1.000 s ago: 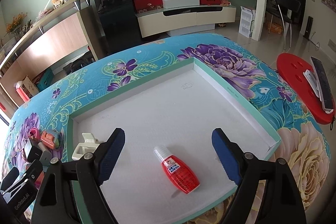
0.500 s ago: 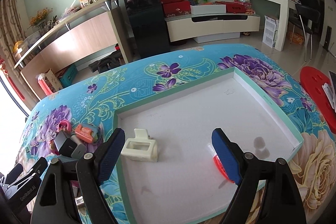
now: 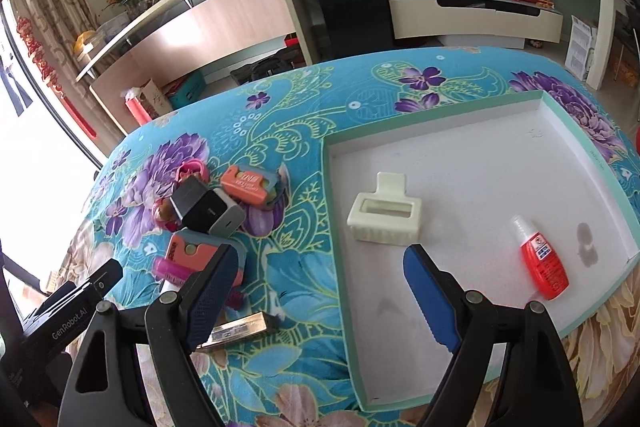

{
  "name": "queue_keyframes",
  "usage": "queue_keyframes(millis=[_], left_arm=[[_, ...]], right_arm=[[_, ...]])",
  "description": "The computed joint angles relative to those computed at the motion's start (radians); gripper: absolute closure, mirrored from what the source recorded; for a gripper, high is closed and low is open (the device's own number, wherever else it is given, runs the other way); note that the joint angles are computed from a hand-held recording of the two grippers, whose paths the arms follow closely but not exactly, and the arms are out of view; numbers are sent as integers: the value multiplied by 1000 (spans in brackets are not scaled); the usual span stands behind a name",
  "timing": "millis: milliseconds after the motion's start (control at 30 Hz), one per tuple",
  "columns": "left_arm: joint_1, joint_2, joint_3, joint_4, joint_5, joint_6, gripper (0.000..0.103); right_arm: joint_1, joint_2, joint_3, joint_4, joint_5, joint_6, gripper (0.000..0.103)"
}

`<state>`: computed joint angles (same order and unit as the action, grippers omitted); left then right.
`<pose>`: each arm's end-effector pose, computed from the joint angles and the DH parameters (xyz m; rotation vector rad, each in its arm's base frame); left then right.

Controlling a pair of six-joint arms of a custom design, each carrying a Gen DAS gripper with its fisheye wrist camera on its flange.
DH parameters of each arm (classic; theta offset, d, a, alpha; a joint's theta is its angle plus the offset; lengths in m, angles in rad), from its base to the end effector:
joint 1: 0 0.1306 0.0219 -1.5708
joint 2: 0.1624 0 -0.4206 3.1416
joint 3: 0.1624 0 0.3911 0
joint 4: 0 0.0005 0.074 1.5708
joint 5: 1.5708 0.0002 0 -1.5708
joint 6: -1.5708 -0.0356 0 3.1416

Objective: Organize rigid objects
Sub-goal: 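Close the right gripper on the gold patterned rectangular case and lift it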

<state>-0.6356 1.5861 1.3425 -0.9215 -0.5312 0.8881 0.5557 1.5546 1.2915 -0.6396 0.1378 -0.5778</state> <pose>0.4264 -0.2928 0.3540 -0.4511 2.4492 0.1364 0.4517 0.2741 0.3591 0.0871 2.4875 0.3188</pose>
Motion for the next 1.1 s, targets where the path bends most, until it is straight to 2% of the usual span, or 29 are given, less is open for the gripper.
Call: queue_keyframes(millis=[200, 367, 867, 1100], left_arm=[[18, -5, -36, 2, 62, 20, 0], [38, -2, -60, 20, 131, 28, 0], [74, 17, -70, -3, 171, 36, 0], [80, 11, -76, 1, 166, 44, 0]], right_arm=[[32, 41, 29, -51, -38, 35, 18], [62, 81, 66, -106, -52, 97, 18], [110, 151, 127, -191, -110, 220, 18], [121, 181, 147, -214, -95, 254, 18]])
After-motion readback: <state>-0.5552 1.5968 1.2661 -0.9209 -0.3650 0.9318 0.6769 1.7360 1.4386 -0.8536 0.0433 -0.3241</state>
